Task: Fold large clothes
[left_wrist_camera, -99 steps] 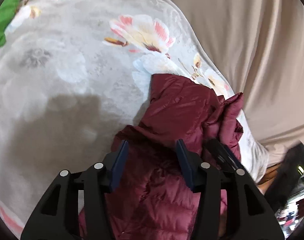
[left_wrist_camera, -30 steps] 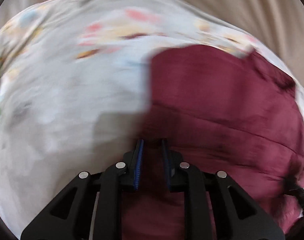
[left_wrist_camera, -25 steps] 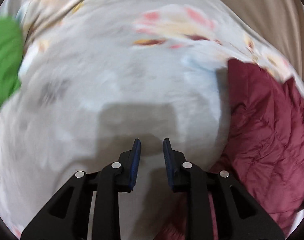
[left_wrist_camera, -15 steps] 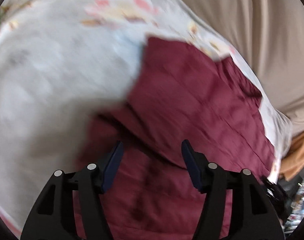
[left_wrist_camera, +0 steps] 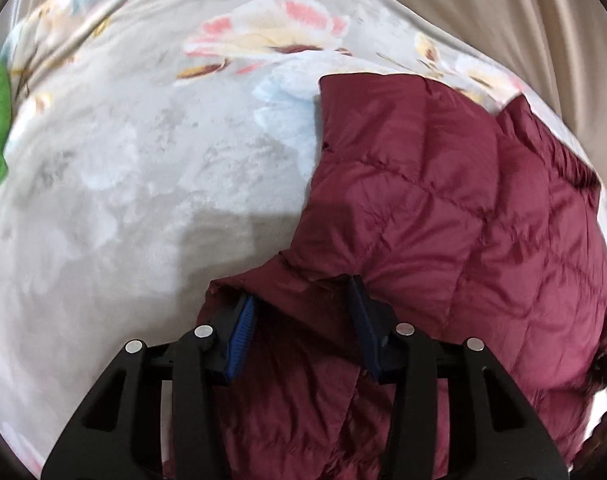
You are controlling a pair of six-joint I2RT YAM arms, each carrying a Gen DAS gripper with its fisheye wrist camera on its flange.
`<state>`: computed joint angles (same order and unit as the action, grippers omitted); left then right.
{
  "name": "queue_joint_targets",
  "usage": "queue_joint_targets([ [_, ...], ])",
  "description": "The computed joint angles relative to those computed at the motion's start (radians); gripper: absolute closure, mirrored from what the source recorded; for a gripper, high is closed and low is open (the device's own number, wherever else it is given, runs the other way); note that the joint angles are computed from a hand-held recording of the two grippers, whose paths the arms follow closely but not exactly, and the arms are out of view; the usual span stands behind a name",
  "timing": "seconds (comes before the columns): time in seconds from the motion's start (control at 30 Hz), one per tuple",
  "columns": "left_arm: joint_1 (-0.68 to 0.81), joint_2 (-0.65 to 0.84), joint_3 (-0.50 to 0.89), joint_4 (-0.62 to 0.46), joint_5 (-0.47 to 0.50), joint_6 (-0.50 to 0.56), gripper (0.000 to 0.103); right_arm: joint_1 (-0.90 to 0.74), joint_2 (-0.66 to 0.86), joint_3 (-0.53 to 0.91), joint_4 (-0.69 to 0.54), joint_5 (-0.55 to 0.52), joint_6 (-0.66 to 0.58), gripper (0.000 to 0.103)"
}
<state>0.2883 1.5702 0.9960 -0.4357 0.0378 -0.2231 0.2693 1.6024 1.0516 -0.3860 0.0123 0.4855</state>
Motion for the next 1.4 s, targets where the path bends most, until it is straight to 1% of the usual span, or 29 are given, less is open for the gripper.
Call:
queue_joint_targets([
  [0.03, 0.017, -0.024, -0.012, -0.006, 0.009, 0.013, 0.059, 0.003, -0.049, -0.031, 0.016, 0.005, 0.018, 0.09],
  [0.07, 0.041, -0.051, -0.027, -0.014, 0.02, 0.028, 0.059, 0.007, -0.141, -0.088, 0.038, 0.014, 0.033, 0.087],
  [0.13, 0.128, -0.146, -0.08, -0.041, 0.07, 0.082, 0.052, 0.011, -0.31, -0.176, 0.003, 0.052, 0.021, 0.077],
  [0.17, 0.175, -0.188, -0.101, -0.066, 0.085, 0.121, 0.046, 0.011, -0.38, -0.208, -0.028, 0.071, 0.009, 0.063],
  [0.2, 0.214, -0.212, -0.114, -0.087, 0.103, 0.156, 0.043, -0.001, -0.46, -0.246, -0.072, 0.077, -0.012, 0.052],
  [0.27, 0.328, -0.256, -0.142, -0.159, 0.16, 0.251, 0.037, -0.037, -0.59, -0.314, -0.173, 0.064, -0.058, 0.047],
  [0.3, 0.354, -0.274, -0.157, -0.188, 0.166, 0.269, 0.029, -0.047, -0.615, -0.325, -0.22, 0.061, -0.062, 0.046],
  [0.33, 0.393, -0.295, -0.181, -0.227, 0.179, 0.293, 0.025, -0.061, -0.63, -0.339, -0.259, 0.054, -0.062, 0.046],
  [0.43, 0.461, -0.326, -0.235, -0.296, 0.246, 0.354, 0.024, -0.149, -0.683, -0.428, -0.306, -0.003, -0.073, 0.046],
  [0.47, 0.472, -0.331, -0.249, -0.322, 0.272, 0.378, 0.026, -0.16, -0.668, -0.448, -0.287, -0.023, -0.062, 0.046],
  [0.53, 0.478, -0.339, -0.271, -0.344, 0.302, 0.406, 0.037, -0.172, -0.618, -0.495, -0.22, -0.082, -0.038, 0.046],
  [0.57, 0.469, -0.373, -0.292, -0.337, 0.287, 0.416, 0.052, -0.177, -0.601, -0.508, -0.206, -0.111, -0.039, 0.049],
  [0.6, 0.481, -0.399, -0.302, -0.357, 0.317, 0.465, 0.08, -0.164, -0.576, -0.521, -0.175, -0.145, -0.03, 0.068],
  [0.63, 0.494, -0.405, -0.298, -0.389, 0.342, 0.495, 0.088, -0.134, -0.572, -0.53, -0.154, -0.152, -0.011, 0.076],
  [0.67, 0.513, -0.431, -0.291, -0.426, 0.351, 0.51, 0.097, -0.092, -0.575, -0.527, -0.147, -0.138, 0.005, 0.088],
  [0.7, 0.527, -0.461, -0.287, -0.451, 0.348, 0.525, 0.1, -0.059, -0.579, -0.519, -0.152, -0.129, 0.013, 0.094],
  [0.77, 0.577, -0.532, -0.275, -0.52, 0.347, 0.591, 0.101, 0.035, -0.619, -0.495, -0.185, -0.113, 0.026, 0.096],
  [0.83, 0.689, -0.6, -0.241, -0.638, 0.361, 0.72, 0.103, 0.117, -0.673, -0.478, -0.233, -0.097, 0.038, 0.097],
  [0.87, 0.758, -0.627, -0.229, -0.693, 0.366, 0.795, 0.103, 0.176, -0.724, -0.473, -0.283, -0.079, 0.056, 0.097],
  [0.9, 0.866, -0.653, -0.218, -0.754, 0.358, 0.908, 0.103, 0.197, -0.749, -0.477, -0.308, -0.074, 0.062, 0.097],
  [0.97, 1.009, -0.645, -0.227, -0.812, 0.317, 1.04, 0.103, 0.239, -0.827, -0.509, -0.38, -0.072, 0.089, 0.097],
  [1.03, 1.108, -0.608, -0.253, -0.838, 0.295, 1.122, 0.103, 0.262, -0.867, -0.559, -0.435, -0.063, 0.107, 0.097],
  [1.1, 1.167, -0.593, -0.26, -0.868, 0.302, 1.139, 0.103, 0.239, -0.868, -0.61, -0.469, -0.052, 0.092, 0.096],
  [1.17, 1.158, -0.603, -0.242, -0.906, 0.329, 1.107, 0.103, 0.132, -0.877, -0.606, -0.472, -0.117, 0.049, 0.094],
  [1.23, 1.064, -0.654, -0.225, -0.891, 0.357, 0.998, 0.079, 0.041, -0.846, -0.576, -0.467, -0.166, 0.005, 0.089],
  [1.27, 0.989, -0.678, -0.223, -0.849, 0.348, 0.911, 0.049, 0.037, -0.852, -0.57, -0.473, -0.165, 0.002, 0.085],
  [1.3, 0.954, -0.686, -0.227, -0.817, 0.345, 0.871, 0.034, 0.027, -0.845, -0.549, -0.474, -0.169, -0.016, 0.084],
  [1.33, 0.923, -0.678, -0.232, -0.774, 0.346, 0.844, 0.033, 0.031, -0.835, -0.537, -0.464, -0.169, -0.018, 0.083],
  [1.4, 0.834, -0.641, -0.255, -0.691, 0.309, 0.78, 0.033, 0.106, -0.853, -0.546, -0.452, -0.135, 0.04, 0.07],
])
